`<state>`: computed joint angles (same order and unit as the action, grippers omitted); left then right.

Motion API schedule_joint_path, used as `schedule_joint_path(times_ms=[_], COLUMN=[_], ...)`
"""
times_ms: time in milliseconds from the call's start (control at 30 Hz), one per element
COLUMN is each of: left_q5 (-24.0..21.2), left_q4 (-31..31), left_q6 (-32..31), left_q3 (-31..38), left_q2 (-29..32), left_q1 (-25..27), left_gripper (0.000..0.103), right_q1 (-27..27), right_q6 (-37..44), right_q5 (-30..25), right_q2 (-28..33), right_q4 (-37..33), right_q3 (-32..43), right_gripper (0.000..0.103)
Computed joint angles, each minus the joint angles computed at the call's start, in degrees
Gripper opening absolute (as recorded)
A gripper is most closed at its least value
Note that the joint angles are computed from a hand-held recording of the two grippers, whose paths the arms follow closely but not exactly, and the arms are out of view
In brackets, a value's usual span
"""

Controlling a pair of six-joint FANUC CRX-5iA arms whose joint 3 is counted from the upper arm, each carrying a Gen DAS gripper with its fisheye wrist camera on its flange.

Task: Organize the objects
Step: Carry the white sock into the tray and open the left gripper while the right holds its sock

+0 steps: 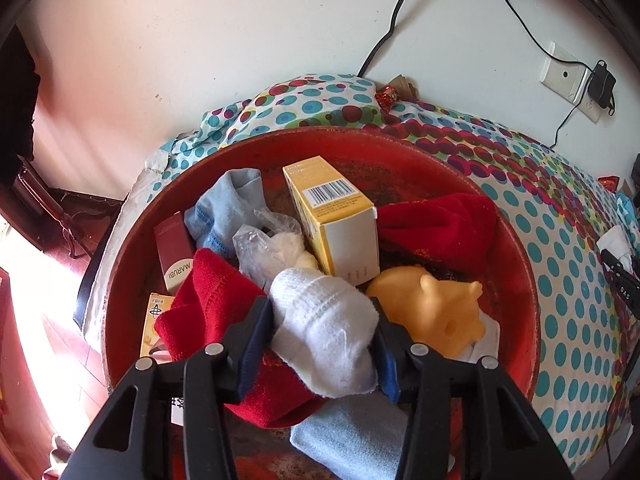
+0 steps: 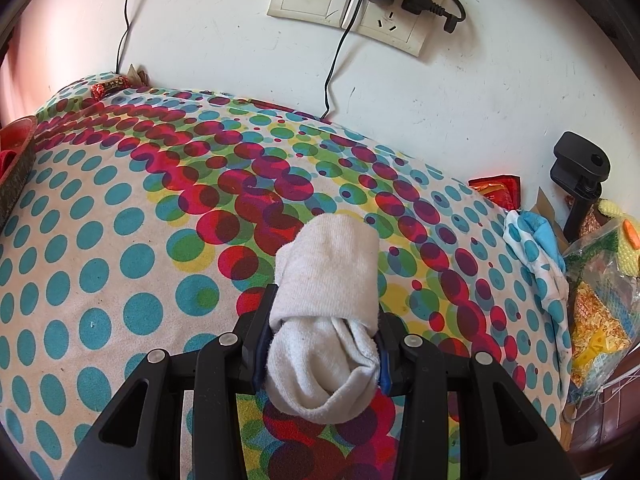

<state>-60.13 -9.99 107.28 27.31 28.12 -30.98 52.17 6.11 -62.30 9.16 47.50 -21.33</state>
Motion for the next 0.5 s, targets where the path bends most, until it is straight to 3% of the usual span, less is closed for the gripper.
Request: schedule_joint_path(times_ms=[233, 500], left_q5=[3.2, 5.7], left_q4=[-1.2, -7.7], left_q6=[-0.5, 2.2], left_q3=[-4.4, -8.5], left_q2=[-4.5, -9.0], left_q1=[-1.0, -3.6], left_gripper=[0.061, 0.063], right_q1=[0.3, 1.2], right_q6=[0.6, 1.1], right_q5=[-1.2, -5.4], right_q2=[0.7, 3.5], right_q4=[0.2, -2.8], right_q3=[0.7, 5.7], right_gripper=[0.037, 0.032])
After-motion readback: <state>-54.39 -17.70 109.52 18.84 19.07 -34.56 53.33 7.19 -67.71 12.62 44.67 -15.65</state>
